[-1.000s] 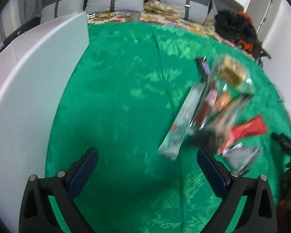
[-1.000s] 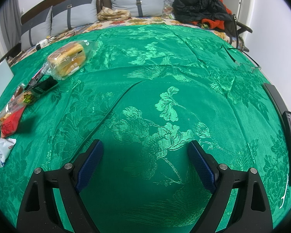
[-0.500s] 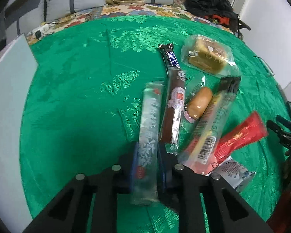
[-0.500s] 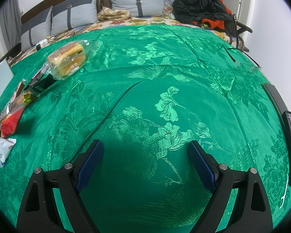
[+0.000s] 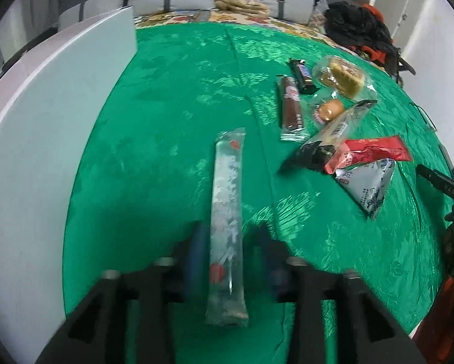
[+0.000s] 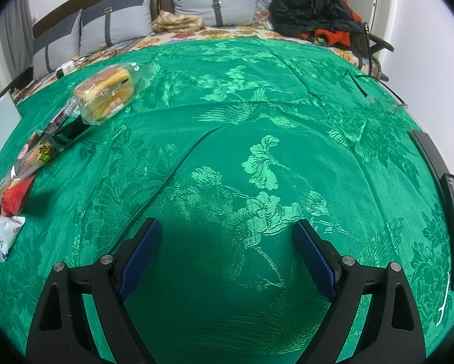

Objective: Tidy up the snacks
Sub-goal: 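Reach the left tool to the clear snack tube and close on it, then lift the clear tube with the left tool while the right tool grasps the red packet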

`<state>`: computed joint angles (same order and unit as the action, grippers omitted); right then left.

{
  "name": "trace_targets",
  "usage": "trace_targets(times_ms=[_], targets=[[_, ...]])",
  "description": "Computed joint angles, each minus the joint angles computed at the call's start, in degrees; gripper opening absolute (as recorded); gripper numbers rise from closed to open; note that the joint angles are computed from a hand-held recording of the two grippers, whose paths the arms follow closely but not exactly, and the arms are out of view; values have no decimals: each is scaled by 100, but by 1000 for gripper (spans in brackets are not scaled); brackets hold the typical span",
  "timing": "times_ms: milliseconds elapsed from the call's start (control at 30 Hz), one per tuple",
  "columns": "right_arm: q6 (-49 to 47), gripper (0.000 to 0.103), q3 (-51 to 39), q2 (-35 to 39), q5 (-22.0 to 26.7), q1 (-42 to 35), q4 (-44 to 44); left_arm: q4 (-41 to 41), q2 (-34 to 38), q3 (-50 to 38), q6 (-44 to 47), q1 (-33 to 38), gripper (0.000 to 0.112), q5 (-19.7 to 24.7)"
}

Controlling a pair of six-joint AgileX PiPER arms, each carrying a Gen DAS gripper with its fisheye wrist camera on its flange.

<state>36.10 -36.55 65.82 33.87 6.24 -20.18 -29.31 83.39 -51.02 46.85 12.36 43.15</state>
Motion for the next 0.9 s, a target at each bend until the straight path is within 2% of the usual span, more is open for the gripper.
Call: trace_targets(times_ms=[67, 133, 233, 367, 733, 900], targets=[[0, 92, 0, 0, 0, 0, 0, 406, 51, -18, -380, -286, 78, -263], [-3, 92, 1, 0, -3, -2, 3, 756, 26, 89, -561, -557, 81, -653], [-12, 92, 0, -2, -2, -7, 9, 589, 119, 45, -442, -515, 87, -688], [-8, 92, 1, -2, -2, -4, 8, 623, 249, 26, -519, -476, 103, -814], [-24, 92, 0, -1, -7, -14, 18, 244, 289, 93, 5, -384, 103, -940], [-28, 92, 0, -3, -8, -18, 20, 801, 487, -326, -460, -481, 103, -444]])
